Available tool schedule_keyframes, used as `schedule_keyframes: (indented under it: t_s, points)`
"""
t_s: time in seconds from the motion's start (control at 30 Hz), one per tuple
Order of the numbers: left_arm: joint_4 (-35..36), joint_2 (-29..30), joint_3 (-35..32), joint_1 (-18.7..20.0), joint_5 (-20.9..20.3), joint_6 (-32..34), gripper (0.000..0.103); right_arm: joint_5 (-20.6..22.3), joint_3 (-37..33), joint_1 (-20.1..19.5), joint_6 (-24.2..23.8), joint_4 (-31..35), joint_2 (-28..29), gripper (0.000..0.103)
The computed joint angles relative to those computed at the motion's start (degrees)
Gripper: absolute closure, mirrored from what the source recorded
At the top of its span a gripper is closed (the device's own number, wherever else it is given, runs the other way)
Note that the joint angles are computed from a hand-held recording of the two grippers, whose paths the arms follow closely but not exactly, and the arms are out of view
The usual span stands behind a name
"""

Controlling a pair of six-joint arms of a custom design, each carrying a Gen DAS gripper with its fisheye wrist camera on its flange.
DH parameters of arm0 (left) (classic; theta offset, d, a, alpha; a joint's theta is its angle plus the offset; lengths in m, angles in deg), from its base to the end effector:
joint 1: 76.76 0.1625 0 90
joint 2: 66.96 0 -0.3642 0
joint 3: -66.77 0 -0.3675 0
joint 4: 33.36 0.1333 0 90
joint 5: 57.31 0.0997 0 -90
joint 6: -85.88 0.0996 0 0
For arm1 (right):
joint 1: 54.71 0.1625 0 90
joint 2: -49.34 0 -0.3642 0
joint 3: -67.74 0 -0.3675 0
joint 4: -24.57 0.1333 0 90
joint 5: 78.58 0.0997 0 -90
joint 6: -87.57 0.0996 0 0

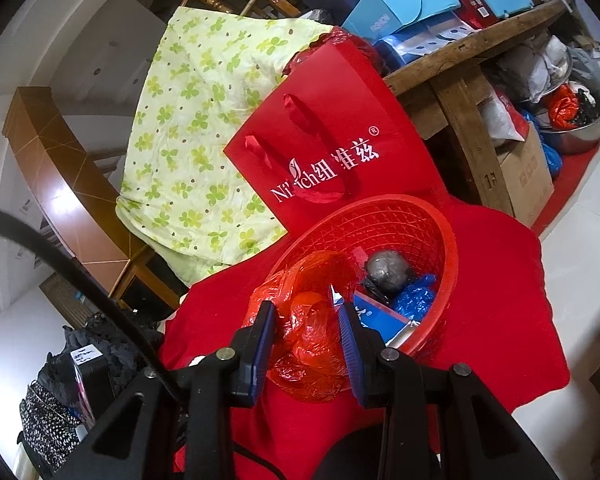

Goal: Collect trash
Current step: 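Carry the white tissue and red wrapper over the red mesh basket, then open the left tool to drop the tissue while the right tool drops the wrapper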

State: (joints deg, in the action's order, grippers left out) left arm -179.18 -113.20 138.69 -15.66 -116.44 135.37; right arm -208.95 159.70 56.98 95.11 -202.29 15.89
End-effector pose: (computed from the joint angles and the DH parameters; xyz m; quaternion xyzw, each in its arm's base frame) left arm -0.1828 -0.7127 0.2424 0.5346 0.7651 -0.2007 0.2976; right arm 0.2821 -0.5231 0.1322 -0.1267 -0.7489 0.6412 0.1092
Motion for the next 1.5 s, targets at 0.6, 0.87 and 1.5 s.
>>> schedule_keyframes:
  t_s: [0.6,0.87,1.5]
  points:
    - [12.0,2.8,-11.3,-2.2,-12.3,-4.7,0.076,-3.1,1.7,0.6,-4.1,-6.3,-1.8,0.068]
    - [17.6,6.1,-16.8,-2.4,-19.3,-8.2,0.076,-3.3,-2.7,0.5,-10.1,-7.2,-1.3,0.066]
    - [15.7,11.3,-19.2,-1.5,-15.7,-8.2,0.039,7.1,-7.1,-8.9,2.4,0.4,-0.6,0.035]
